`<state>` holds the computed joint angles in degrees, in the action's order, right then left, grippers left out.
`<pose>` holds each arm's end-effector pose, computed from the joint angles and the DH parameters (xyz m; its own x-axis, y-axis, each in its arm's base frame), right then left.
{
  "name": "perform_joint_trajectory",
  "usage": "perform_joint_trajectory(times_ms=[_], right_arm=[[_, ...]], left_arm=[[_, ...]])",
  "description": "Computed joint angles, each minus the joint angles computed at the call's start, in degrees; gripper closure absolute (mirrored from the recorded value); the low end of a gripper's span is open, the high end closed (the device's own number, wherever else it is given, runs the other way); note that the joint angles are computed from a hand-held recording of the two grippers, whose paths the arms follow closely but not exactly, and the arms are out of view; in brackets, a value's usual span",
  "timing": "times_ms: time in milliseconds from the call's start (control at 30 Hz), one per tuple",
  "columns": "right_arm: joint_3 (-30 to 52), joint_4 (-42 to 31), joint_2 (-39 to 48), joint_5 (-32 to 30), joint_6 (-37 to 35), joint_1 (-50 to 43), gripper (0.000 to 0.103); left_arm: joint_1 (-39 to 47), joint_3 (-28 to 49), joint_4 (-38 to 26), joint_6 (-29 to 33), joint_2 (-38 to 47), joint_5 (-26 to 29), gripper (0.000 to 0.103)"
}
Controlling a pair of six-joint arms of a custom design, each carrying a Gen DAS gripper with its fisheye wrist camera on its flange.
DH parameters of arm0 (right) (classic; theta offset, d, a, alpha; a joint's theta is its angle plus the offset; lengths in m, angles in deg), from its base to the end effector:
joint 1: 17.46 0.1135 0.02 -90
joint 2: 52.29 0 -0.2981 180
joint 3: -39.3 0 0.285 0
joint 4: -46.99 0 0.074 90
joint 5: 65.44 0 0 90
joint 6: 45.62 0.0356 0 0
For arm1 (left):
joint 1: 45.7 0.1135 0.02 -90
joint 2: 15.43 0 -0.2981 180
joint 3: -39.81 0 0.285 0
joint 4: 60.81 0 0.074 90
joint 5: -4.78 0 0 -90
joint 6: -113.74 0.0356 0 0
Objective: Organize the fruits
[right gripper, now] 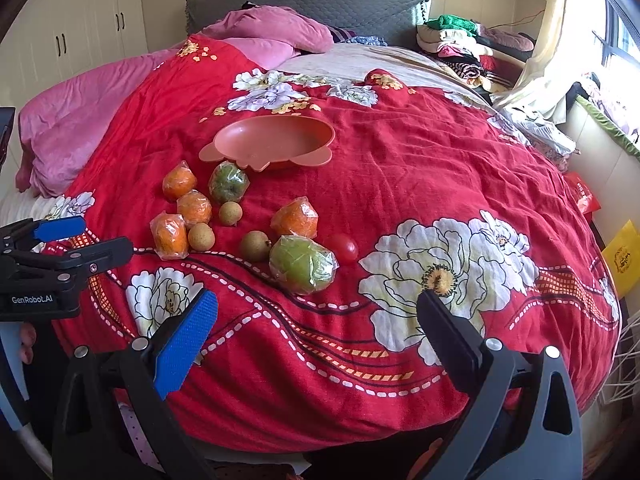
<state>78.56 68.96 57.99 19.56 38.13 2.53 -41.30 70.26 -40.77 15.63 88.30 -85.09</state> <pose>0.2694 0.1013 0.0409 -0.6626 -0.3565 -0.6587 -0.4692 0.8831 -0.0059 0.2376 0.0182 0.0423 -0.7802 -0.2015 -0.5922 -0.1873 0.9785 -0.0862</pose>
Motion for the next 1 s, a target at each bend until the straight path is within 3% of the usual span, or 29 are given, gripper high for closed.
perform_joint_trajectory(times_ms=[633, 1000], right_arm=[[1.2, -0.5, 1.4, -0.2, 0.1, 0.1, 0.004], [4.4, -3.1, 4.3, -1.7, 0.5, -0.3, 0.004]], left_arm=[[0.4, 1.1, 1.2, 0.2, 3.3, 0.4, 0.009], [2.2, 4.2, -0.3, 1.2, 6.9, 3.5, 0.009]])
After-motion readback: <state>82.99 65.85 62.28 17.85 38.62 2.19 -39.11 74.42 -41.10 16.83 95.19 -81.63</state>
